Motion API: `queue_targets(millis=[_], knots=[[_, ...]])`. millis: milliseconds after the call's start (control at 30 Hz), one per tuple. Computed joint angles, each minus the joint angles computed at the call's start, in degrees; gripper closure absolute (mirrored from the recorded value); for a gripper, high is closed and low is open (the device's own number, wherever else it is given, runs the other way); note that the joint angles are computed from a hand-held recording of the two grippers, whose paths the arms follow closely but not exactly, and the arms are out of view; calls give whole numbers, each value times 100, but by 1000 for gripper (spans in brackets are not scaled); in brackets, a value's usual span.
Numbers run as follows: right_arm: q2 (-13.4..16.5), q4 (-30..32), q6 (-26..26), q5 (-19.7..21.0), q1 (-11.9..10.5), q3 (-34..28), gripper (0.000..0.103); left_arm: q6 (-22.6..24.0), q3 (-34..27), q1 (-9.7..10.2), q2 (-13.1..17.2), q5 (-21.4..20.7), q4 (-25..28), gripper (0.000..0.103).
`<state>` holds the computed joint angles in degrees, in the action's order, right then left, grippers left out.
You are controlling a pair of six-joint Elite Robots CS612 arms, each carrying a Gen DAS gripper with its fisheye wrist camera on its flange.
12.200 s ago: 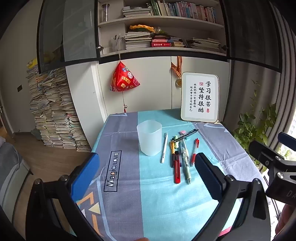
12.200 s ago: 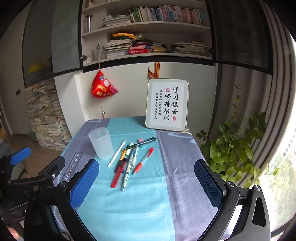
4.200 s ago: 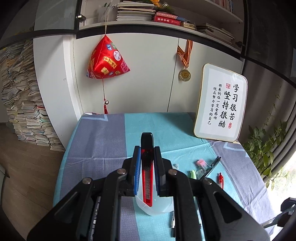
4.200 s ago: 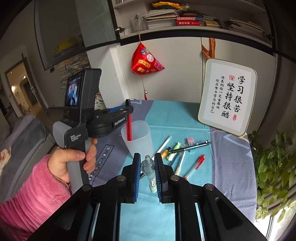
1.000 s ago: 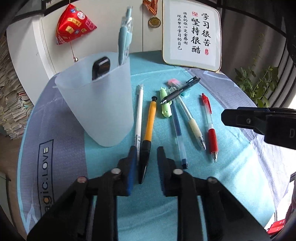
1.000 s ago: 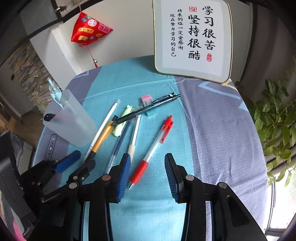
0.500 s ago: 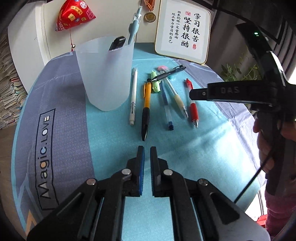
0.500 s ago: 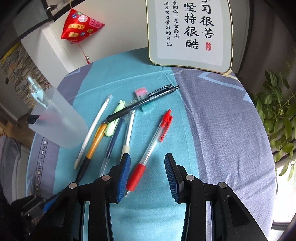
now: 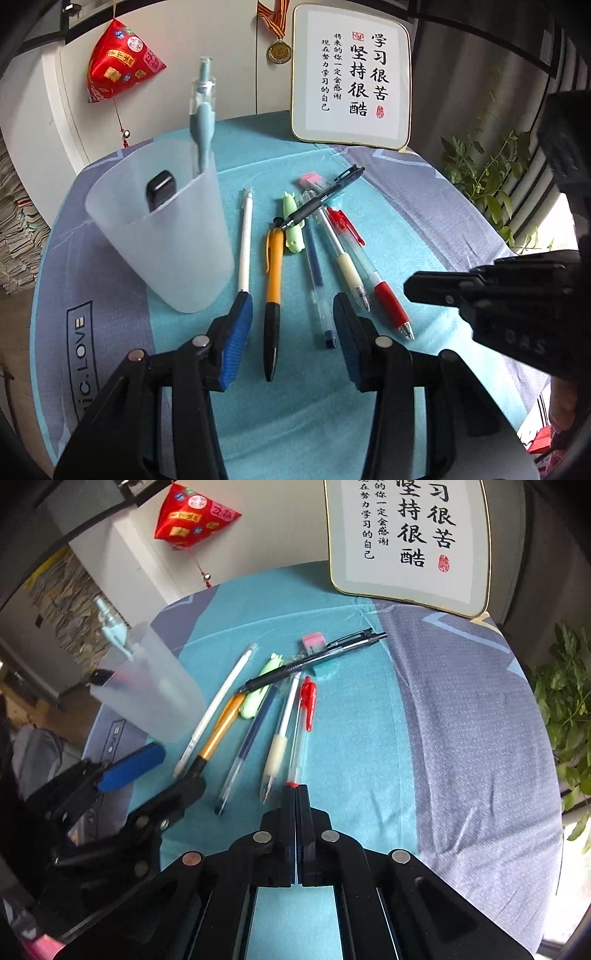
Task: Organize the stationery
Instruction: 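Grasp the orange pen with the left gripper while the right grasps the red pen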
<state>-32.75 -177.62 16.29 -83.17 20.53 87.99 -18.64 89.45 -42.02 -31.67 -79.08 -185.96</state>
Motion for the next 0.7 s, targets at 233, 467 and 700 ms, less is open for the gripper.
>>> queue_targets(millis=[233, 467, 700], knots=[[-71, 0, -208, -205, 39, 83, 103, 72, -327, 14, 129, 262, 510, 61], [59, 247, -434, -406, 143, -158, 102, 90, -374, 12, 147, 262, 758, 93], [79, 447, -331, -537, 140, -198, 71, -118, -193, 81, 87, -138, 532, 96]])
